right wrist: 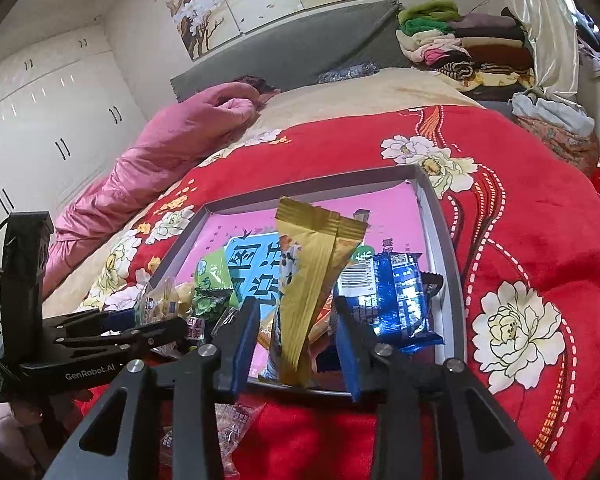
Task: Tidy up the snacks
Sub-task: 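Lower the gold wrapper into the tray and open the right tool while the left tool releases the cracker bag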
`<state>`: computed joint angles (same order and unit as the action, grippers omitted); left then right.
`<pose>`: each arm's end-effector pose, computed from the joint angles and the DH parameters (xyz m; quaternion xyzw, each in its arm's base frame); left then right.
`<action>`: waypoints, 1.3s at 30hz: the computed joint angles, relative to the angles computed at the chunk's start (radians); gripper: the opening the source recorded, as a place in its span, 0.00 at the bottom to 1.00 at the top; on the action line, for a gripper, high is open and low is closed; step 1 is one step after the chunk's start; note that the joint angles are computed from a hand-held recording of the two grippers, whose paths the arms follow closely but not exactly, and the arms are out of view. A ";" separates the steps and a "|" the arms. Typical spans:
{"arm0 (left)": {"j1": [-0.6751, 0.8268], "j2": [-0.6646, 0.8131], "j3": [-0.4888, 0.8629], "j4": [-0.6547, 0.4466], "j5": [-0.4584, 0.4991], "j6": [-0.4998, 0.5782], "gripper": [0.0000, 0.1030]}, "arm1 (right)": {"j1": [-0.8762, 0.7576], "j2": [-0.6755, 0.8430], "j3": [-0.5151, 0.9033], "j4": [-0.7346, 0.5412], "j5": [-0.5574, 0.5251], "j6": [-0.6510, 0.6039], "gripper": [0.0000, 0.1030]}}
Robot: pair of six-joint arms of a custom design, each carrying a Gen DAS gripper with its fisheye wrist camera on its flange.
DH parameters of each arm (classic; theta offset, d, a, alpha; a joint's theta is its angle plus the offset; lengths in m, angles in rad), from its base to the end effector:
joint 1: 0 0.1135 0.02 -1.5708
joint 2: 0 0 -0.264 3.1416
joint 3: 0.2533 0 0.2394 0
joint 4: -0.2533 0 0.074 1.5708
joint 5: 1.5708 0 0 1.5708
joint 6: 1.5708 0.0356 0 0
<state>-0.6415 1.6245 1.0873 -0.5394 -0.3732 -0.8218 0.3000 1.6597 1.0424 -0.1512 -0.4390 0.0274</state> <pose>0.2600 -0.1780 0.2157 -0.1310 0.9448 -0.0267 0.2990 0.3237 0.1160 0.2174 -0.2063 0.8786 0.2599 0.3433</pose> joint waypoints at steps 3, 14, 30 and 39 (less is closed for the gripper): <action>-0.001 -0.001 0.001 -0.002 -0.002 -0.001 0.57 | 0.001 -0.006 -0.005 0.005 0.004 0.001 0.37; -0.018 -0.006 0.011 -0.018 -0.012 0.004 0.63 | 0.010 -0.025 -0.018 0.006 0.019 -0.005 0.42; -0.044 -0.028 0.031 -0.055 -0.054 0.001 0.67 | 0.003 -0.048 -0.032 0.010 0.017 -0.007 0.49; -0.063 -0.052 0.040 -0.071 -0.084 0.000 0.74 | 0.003 -0.064 -0.039 0.008 0.014 -0.008 0.50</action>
<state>-0.7049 1.5723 1.1278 -0.6100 -0.4572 -0.8221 0.3027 1.5961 1.0030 -0.1433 -0.4252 0.0190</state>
